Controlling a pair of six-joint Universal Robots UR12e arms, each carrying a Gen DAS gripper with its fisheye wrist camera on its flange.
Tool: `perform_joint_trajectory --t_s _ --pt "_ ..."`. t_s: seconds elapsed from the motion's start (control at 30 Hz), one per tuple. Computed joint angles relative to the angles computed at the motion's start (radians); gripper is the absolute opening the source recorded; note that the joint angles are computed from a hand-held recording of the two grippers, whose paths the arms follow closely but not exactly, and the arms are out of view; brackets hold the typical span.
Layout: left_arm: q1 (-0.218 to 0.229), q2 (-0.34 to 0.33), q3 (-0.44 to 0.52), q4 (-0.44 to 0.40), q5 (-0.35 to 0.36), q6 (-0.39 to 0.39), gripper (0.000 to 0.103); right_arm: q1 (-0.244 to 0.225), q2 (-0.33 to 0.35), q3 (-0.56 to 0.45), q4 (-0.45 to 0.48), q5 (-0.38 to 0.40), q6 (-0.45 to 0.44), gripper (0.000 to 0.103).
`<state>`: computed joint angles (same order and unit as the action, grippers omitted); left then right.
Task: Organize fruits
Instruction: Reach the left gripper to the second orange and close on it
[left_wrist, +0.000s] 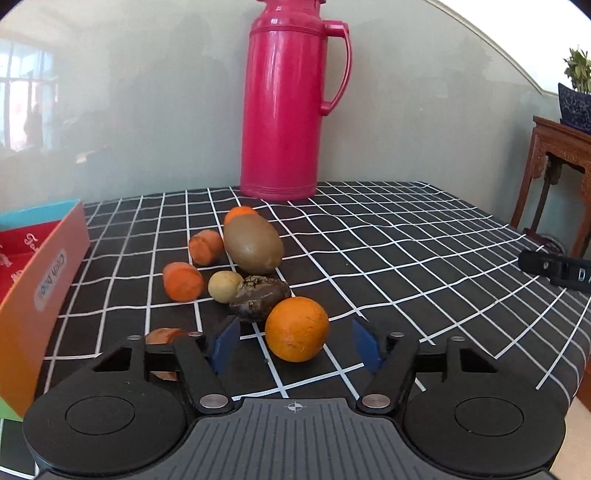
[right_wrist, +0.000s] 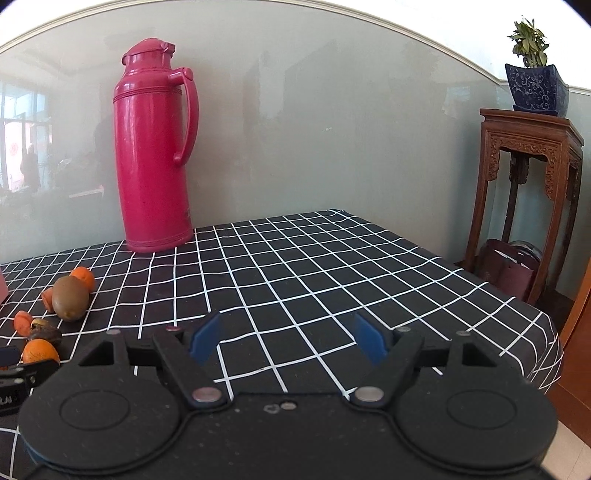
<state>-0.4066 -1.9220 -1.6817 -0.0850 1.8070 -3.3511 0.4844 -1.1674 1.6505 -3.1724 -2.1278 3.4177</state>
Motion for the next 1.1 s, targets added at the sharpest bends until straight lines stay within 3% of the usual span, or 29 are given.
perform_joint_trajectory --t_s 0.03,0.1,0.17,0.33,0.53,1.1 --pt "0.001 -0.001 0.004 -0.014 -0.003 -0.005 0.064 -0.001 0.0 0.0 0.004 0.001 0.0 0.077" --pt "0.004 -0.002 0.012 -0.041 -0.014 -0.01 0.045 -0.002 0.0 -0.002 0.016 0.006 0.003 0.077" --pt "0.006 -0.004 0.019 -0.066 -0.023 -0.013 0.039 -0.002 0.0 -0.005 0.022 0.007 0.004 0.077" --pt "0.008 -0.003 0.015 -0.052 -0.035 -0.018 0.039 0.001 0.005 -0.012 0.029 0.012 -0.008 0.077" --pt "0.012 0.026 -0.025 0.025 -0.022 0.007 0.039 0.004 0.009 -0.023 0.037 0.023 -0.006 0.077" --pt "0.076 0.118 -0.129 0.146 0.117 0.024 0.039 0.058 0.071 -0.133 0.049 0.091 -0.069 0.077"
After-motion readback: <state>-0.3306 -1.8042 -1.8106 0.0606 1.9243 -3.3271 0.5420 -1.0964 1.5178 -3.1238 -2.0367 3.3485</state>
